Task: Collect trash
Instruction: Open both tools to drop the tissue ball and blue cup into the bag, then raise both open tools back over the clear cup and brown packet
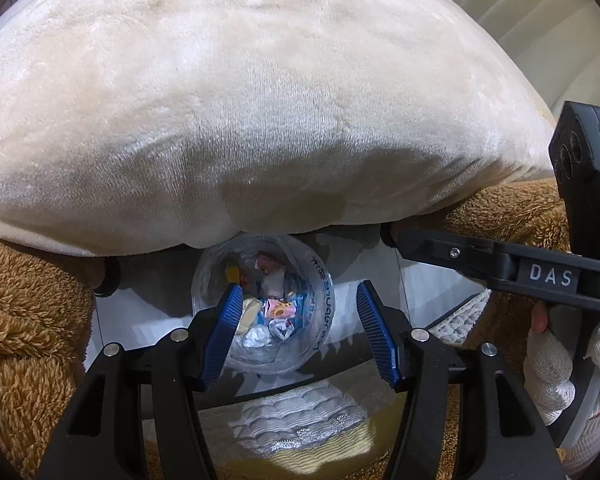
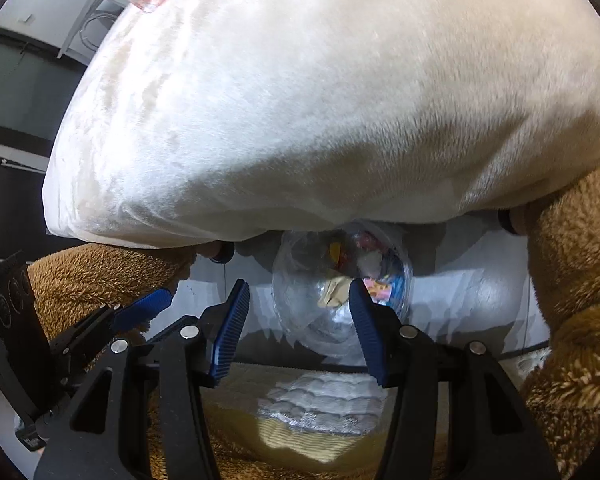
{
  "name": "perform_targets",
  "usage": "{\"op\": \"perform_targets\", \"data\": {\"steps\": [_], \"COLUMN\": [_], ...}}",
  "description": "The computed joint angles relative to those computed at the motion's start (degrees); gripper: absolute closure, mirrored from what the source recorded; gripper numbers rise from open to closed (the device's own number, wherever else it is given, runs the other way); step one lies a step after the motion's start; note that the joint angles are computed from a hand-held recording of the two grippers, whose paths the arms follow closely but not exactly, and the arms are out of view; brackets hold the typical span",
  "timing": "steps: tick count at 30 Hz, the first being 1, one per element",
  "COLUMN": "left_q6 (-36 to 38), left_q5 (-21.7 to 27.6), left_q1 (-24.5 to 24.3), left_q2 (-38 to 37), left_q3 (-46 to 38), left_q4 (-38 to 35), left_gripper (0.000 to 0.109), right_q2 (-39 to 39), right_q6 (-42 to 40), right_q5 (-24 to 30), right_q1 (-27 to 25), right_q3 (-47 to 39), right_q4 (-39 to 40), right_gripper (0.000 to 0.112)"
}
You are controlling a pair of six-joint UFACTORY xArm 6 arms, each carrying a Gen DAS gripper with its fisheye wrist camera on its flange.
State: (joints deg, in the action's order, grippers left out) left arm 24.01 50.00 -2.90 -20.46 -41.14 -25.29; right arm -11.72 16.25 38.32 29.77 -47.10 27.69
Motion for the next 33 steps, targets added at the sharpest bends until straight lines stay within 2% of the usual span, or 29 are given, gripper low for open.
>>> {"op": "perform_targets", "data": {"steps": [4,8,13,16,21,22,24,26,27,28,29,31,33], "left_q6": [3.2,9.6,16.4,20.0,23.2,23.7,24.0,24.9,25.2,26.0,27.2,29.1,30.5], "left_q5": [-1.5,-5.0,-8.0,-9.0,-10.2,-10.7,-12.0,-13.7,-14.2,-14.3,-14.0,-15.5,-15.7], "left_q1": [0.8,0.8,1.7,2.6,3.3,3.3,2.9,2.7,2.7,2.6,2.8,2.5,2.5], "left_q2": [-2.4,-6.5,-8.9,-8.6,-6.1,-5.2,-4.0,-2.3,-1.4,-0.1,0.9,2.9,5.8], "left_q3": [1.0,3.2,3.5,2.0,-2.2,-3.2,-5.1,-7.0,-8.2,-9.6,-10.7,-12.7,-15.5], "left_q4": [-3.1,-7.4,-12.9,-16.5,-19.2,-19.6,-19.6,-20.0,-19.8,-20.0,-20.5,-21.1,-22.0], "left_gripper": [0.05,0.05,0.05,0.039,0.037,0.028,0.019,0.017,0.012,0.012,0.012,0.012,0.012], "right_q2": [-3.9,-7.6,-11.2,-11.8,-10.4,-9.7,-8.1,-6.8,-6.2,-5.6,-5.2,-4.1,-2.8], "right_q6": [-3.3,-7.4,-8.3,-9.8,-11.6,-12.0,-14.3,-16.4,-16.6,-16.8,-18.0,-19.8,-23.3], "right_q5": [-4.3,-8.5,-14.3,-16.6,-19.2,-19.8,-20.3,-21.4,-22.3,-23.4,-24.6,-27.4,-29.2], "right_q1": [0.6,0.9,0.9,0.1,-1.2,-1.2,-1.4,-1.7,-1.8,-1.9,-2.0,-2.1,-2.1], "right_q3": [2.8,5.1,6.9,6.5,3.7,2.8,0.8,-0.9,-1.5,-2.1,-2.4,-3.1,-4.4], "right_q4": [0.8,2.7,-0.4,-1.0,-4.9,-5.3,-4.7,-5.1,-6.4,-7.3,-7.4,-8.5,-6.4], "right_gripper": [0.06,0.06,0.06,0.058,0.054,0.052,0.042,0.042,0.042,0.042,0.035,0.014,0.014]}}
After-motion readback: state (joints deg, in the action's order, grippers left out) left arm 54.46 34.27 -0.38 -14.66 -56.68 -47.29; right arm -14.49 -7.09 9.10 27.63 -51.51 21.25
